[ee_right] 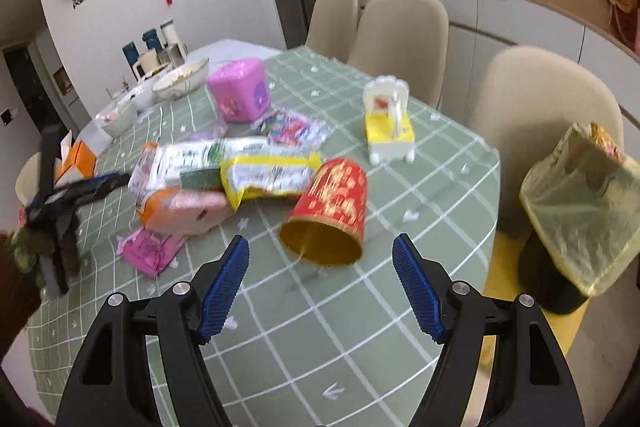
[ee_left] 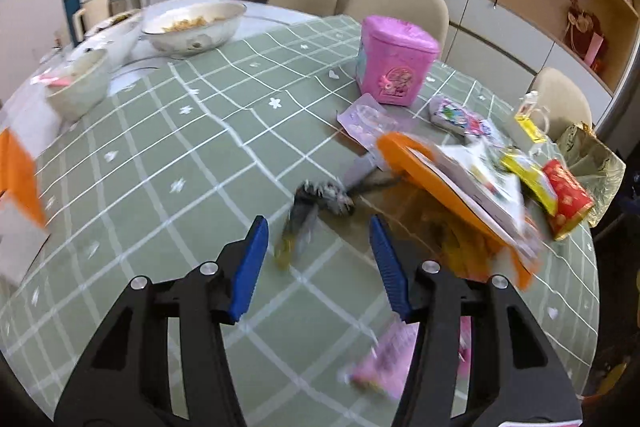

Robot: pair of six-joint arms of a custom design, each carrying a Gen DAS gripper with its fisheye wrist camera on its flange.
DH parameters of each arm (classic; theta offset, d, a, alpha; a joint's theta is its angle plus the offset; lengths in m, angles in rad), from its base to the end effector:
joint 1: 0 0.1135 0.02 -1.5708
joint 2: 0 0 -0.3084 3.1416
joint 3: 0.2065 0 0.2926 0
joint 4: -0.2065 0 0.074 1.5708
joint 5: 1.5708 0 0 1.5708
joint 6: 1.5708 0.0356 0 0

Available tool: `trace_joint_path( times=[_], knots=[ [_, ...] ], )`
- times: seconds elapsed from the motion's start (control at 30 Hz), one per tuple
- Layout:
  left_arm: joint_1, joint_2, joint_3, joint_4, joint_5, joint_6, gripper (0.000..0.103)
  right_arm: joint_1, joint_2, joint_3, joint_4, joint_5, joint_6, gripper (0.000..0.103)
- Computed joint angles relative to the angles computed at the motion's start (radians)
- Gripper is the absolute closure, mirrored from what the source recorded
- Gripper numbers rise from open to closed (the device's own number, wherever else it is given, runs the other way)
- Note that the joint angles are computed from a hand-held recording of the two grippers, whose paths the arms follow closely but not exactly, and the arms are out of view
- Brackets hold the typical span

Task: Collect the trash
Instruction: 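Grasp the black clip with the left tool while the right tool grasps the yellow-pink wrapper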

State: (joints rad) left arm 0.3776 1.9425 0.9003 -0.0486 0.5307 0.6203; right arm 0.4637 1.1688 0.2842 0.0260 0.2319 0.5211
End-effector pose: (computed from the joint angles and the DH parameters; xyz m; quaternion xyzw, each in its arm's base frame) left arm 0.3567 0.1221 0.0909 0.1754 0.9229 -0.1139 0.3233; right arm 0.1809 0.0813 0.1315 0.0670 0.9294 0.0681 0.3564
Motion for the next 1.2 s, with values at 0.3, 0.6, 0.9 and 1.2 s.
trace_joint_path(
  times=[0.3,0.6,0.9,1.2],
  knots=[
    [-0.05,0.086,0.101,-0.111,0.01,-0.004,0.071,0.095,0.134,0.015,0.059,0.019,0.119,0.033],
    [0.127,-0.097,-0.146,-0.136,0.079,-0.047,0.071,0.232,0.432,0.198,0.175,-0.019,0.145,0.033],
    [0.292,-0.186,-0.185,-0.2,0.131,-0.003,0.07,0.242,0.724,0.467,0.213,-0.096,0.163,0.033],
    [0.337,-0.224,-0.186,-0.305,0.193,0.083,0.07,0.171,0.791,0.532,0.093,-0.181,0.108,0.05]
  ],
)
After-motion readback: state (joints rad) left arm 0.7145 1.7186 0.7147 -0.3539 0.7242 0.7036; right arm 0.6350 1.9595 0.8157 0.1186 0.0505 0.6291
